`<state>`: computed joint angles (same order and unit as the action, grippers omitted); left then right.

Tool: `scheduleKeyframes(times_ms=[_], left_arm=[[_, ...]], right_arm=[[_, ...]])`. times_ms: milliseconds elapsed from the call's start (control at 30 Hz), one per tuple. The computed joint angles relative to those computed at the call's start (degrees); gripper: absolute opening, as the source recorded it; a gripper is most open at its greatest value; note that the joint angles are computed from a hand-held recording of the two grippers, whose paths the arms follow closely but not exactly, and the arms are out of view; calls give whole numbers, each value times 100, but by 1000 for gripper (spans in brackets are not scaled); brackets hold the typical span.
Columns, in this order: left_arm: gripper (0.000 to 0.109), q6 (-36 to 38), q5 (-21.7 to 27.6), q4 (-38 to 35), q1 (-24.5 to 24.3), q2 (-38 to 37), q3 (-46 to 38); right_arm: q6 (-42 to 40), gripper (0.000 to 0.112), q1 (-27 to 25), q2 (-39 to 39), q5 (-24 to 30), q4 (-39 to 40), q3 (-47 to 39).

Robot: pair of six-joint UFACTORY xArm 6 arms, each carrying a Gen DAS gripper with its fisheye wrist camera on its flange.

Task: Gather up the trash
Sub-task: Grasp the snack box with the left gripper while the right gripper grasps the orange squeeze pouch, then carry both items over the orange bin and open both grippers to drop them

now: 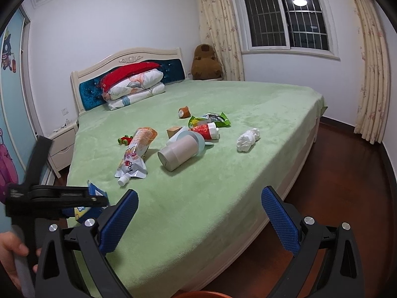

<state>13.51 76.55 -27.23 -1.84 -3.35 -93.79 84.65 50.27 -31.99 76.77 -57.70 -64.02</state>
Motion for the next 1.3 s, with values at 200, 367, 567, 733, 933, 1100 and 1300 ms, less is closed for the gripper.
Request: scheduleKeyframes(times_ms=[200, 367, 567, 733, 933, 1100, 1300], left_arm=[[61, 521, -317, -294, 287, -314, 296], [61, 915, -430, -532, 632, -434, 367], [61, 1156, -572, -671, 1005, -431, 272], [61, 1249, -533, -767, 1194, -321, 140], [61, 1321, -461, -843, 1326, -242, 41], [61, 1394, -410, -915, 1378, -238, 18], [61, 1603, -231, -1137, 1435, -255, -36]], right_arm=[[-705, 98, -1018, 419, -1621, 887, -222], [-1860, 98, -1712, 1514, -2418, 1755, -1201], [-3240, 98, -2347, 3079, -2365, 3156, -2860], [-3975, 97, -2515, 4539, -1435, 3703, -4805], [-4452, 41, -2575, 6161, 224, 4074, -7237], [-4303, 38, -2451, 5483, -299, 3758, -6318], [-4049, 38, -2160, 3905, -1032, 3582, -4595]])
